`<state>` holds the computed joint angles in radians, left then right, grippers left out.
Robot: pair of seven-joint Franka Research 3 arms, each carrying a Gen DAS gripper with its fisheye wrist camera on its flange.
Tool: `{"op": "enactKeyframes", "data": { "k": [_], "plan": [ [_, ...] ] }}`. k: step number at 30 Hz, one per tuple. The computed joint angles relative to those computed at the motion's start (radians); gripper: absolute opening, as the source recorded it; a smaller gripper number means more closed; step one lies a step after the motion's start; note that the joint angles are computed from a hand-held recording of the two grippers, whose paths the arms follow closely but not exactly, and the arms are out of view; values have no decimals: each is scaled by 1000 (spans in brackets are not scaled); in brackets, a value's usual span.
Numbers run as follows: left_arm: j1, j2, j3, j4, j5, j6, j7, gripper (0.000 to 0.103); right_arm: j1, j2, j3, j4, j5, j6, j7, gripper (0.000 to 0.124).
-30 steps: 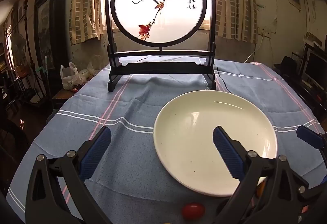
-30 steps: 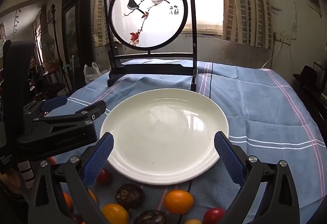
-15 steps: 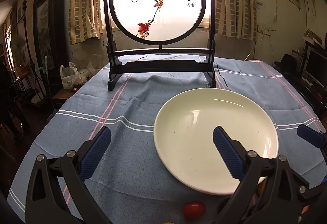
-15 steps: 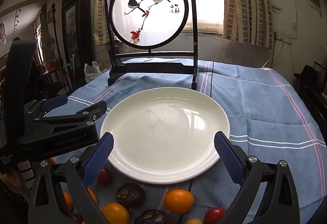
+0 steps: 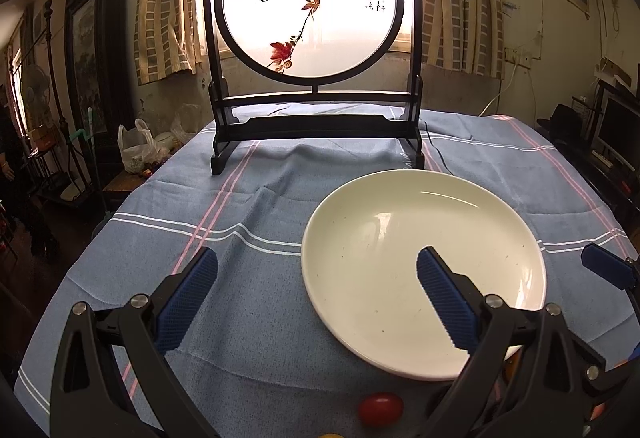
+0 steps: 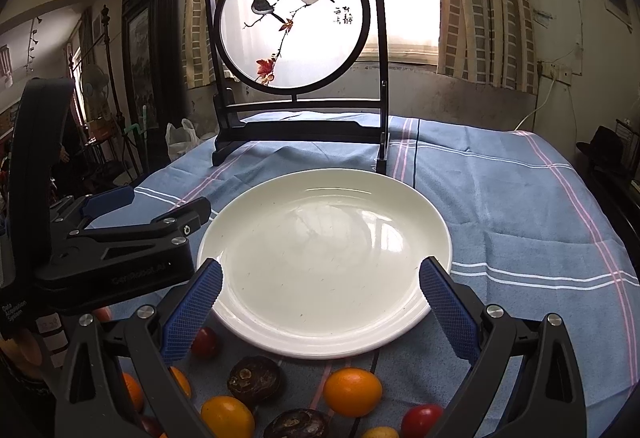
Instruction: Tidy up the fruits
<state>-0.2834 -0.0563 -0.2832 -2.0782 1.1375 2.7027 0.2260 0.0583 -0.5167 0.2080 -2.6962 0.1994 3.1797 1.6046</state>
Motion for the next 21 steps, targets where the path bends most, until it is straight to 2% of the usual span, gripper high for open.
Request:
{"op": "enactKeyframes", "data": {
  "k": [21],
  "plan": [
    [2, -6, 1, -10, -14, -3, 12, 98, 0, 3, 3, 0, -4, 1, 7, 99]
  ]
}}
